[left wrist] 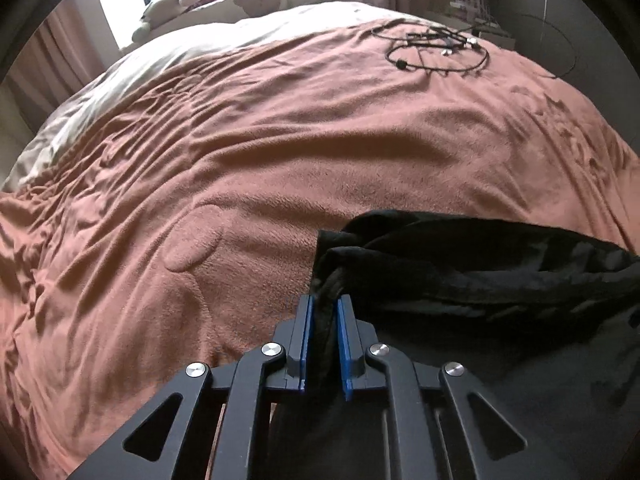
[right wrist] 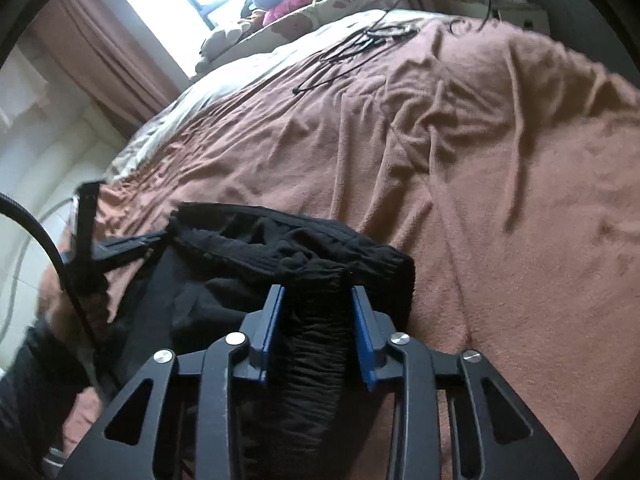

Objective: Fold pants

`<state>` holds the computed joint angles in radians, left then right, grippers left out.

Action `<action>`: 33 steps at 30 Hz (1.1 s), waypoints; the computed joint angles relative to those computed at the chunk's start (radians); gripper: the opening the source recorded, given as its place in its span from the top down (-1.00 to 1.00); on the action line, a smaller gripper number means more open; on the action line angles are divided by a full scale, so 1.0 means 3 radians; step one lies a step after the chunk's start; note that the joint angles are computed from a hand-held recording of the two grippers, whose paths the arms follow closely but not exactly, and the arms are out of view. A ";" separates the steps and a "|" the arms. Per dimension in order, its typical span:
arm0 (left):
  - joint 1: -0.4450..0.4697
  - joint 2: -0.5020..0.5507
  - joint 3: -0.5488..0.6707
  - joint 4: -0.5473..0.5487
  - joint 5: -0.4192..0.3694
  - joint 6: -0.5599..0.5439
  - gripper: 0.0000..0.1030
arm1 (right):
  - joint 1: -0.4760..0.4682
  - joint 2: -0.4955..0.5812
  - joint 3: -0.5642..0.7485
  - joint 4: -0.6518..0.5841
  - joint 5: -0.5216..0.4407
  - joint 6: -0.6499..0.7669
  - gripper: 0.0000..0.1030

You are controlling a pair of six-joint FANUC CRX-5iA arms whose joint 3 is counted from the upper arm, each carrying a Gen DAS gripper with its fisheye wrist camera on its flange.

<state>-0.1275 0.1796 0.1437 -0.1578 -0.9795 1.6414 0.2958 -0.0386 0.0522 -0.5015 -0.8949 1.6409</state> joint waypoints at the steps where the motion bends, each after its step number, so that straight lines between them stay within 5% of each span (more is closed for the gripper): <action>1: 0.0002 -0.0024 -0.0005 -0.0009 0.0011 0.0019 0.77 | 0.0029 -0.0021 -0.0020 0.0043 0.0030 -0.0002 0.72; 13: 0.0013 -0.0080 0.0089 0.0089 0.0093 0.0044 0.86 | -0.0050 -0.0217 -0.0209 -0.0078 0.0386 -0.0052 0.89; 27: -0.0077 0.0513 0.0613 -0.0016 -0.0175 0.0152 0.85 | 0.0051 -0.0004 -0.0157 0.0289 0.0523 -0.0573 0.89; 30: -0.0141 0.0596 0.0751 -0.0163 -0.0330 0.0181 0.82 | 0.0012 0.0124 -0.0037 0.0235 0.0342 -0.0624 0.81; 32: -0.0172 0.0603 0.0816 -0.0235 -0.0431 0.0197 0.60 | -0.0064 0.0125 0.0015 0.0072 0.0269 -0.0570 0.65; 33: -0.0181 0.0588 0.0841 -0.0266 -0.0491 0.0215 0.50 | -0.0079 0.0112 0.0025 0.0055 0.0252 -0.0548 0.36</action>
